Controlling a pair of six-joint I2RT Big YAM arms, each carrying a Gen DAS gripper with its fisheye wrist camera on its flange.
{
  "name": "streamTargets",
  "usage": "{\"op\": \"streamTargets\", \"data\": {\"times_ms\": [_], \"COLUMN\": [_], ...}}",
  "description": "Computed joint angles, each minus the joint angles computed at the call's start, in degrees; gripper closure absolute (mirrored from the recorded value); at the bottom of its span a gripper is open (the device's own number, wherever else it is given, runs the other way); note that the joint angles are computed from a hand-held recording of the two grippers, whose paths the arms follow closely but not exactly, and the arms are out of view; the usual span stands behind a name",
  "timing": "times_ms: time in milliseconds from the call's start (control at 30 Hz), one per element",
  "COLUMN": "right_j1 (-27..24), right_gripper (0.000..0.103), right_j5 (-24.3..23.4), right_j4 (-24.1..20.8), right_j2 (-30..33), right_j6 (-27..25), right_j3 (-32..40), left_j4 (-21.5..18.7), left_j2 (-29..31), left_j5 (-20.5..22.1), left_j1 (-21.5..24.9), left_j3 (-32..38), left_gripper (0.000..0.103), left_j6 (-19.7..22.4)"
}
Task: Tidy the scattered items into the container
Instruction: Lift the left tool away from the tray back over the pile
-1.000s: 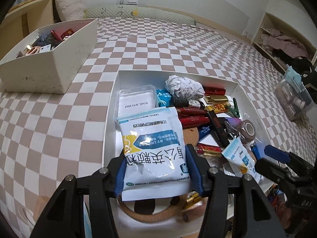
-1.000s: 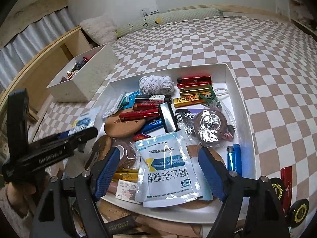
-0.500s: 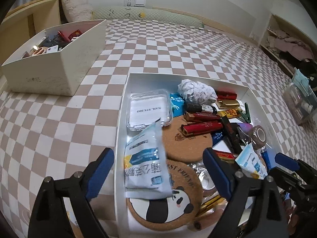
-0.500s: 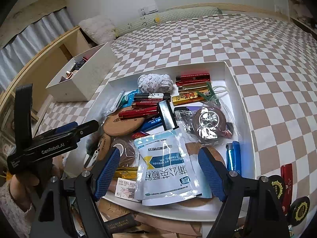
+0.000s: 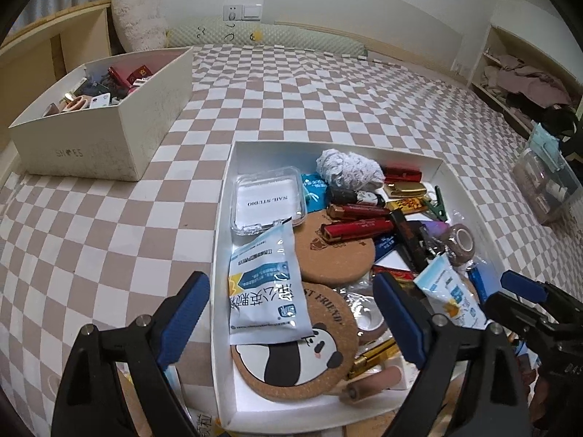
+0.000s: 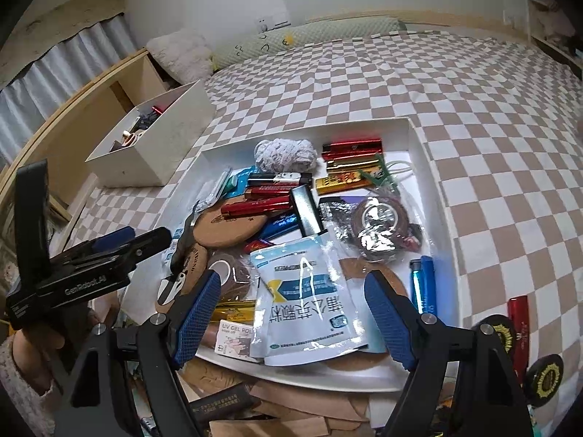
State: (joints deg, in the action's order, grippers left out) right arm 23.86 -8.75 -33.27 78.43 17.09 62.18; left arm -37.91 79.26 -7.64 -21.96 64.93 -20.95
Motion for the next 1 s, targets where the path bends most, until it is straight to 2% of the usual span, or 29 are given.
{"op": "streamTargets", "data": {"times_ms": [267, 300, 367, 467, 733, 1000], "right_j1": [-0.14, -0.03, 0.3, 0.92, 1.67, 2.48], "right_gripper": [0.022, 0.019, 0.0, 0.0, 0.0, 0.0], "right_j5": [3.46, 4.17, 5.98, 8.03, 9.87, 11.73], "right_j4": [-0.91, -0.72, 0.2, 0.93, -0.15, -2.22], "right_j2": [-2.58, -2.93, -3.98, -5.15, -8.07, -11.58], "right_j6": [-0.43, -0.4, -0.78, -1.98, -2.05, -2.36], "right_j3": [-0.57, -0.81, -1.69, -2.67, -4.86, -6.63], "left_j4": [-0.84, -0.97, -1.27, -1.76, -2.49, -3.04], "left_j2": [-2.9, -3.38, -4.08, -5.4, -8.77, -11.63], "left_j5": [-1.31, -1.76, -2.26, -2.84, -5.91, -6.84], "left_j1": [-1.44, -1.68, -2.04, -2.67, -5.21, -7.04], "left_j3": [-0.82, -1.01, -1.2, -1.69, -3.7, -5.47], "left_gripper": [0.0, 0.0, 0.0, 0.0, 0.0, 0.0], "left_j6": [-0.76, -0.69, -0.86, -1.5, -2.5, -4.37]}}
